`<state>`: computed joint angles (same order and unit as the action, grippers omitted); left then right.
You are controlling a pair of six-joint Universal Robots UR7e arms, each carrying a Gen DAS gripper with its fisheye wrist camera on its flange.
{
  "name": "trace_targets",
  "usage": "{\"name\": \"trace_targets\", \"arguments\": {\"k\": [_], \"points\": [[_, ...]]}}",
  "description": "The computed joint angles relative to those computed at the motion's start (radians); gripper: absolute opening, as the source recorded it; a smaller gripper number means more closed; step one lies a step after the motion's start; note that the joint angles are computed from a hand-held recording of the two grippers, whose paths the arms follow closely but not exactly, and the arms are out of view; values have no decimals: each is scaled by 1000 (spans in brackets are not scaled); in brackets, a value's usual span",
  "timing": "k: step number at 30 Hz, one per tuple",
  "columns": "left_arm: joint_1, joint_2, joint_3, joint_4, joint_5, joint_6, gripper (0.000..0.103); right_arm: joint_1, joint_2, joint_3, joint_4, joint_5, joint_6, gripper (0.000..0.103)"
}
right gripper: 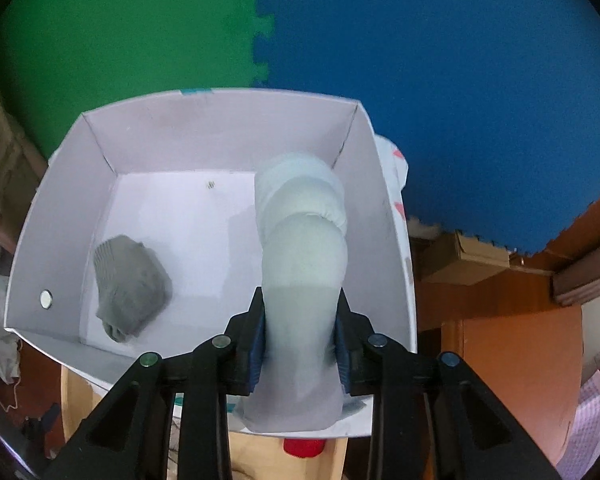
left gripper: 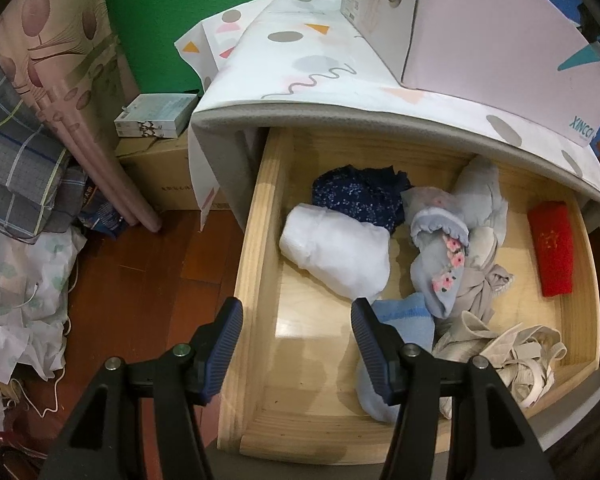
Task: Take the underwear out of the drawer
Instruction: 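Lower the white roll into the box and open the right tool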
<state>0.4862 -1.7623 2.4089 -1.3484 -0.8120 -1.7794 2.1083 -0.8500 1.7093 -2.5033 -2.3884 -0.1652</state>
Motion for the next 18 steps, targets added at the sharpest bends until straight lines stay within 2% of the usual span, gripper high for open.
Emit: {"name": "trace_targets", "arguments": {"k": [3,7,9,14,18], "points": [[1,2,1,-2,4,0,58,0,-5,4,28,-7,33,28],[3,6,0,-8,2,4,58,-7,-21,4,111,22,138,28],[4,6,0,-9,3,5,58,-4,-23,3,133,26,159,29],[6,12,1,-21,3,13,58,2,-20,6,139,33,173,38],[9,16,1,-32,0,24,58,4,-15,9,117,29,158,41]]}}
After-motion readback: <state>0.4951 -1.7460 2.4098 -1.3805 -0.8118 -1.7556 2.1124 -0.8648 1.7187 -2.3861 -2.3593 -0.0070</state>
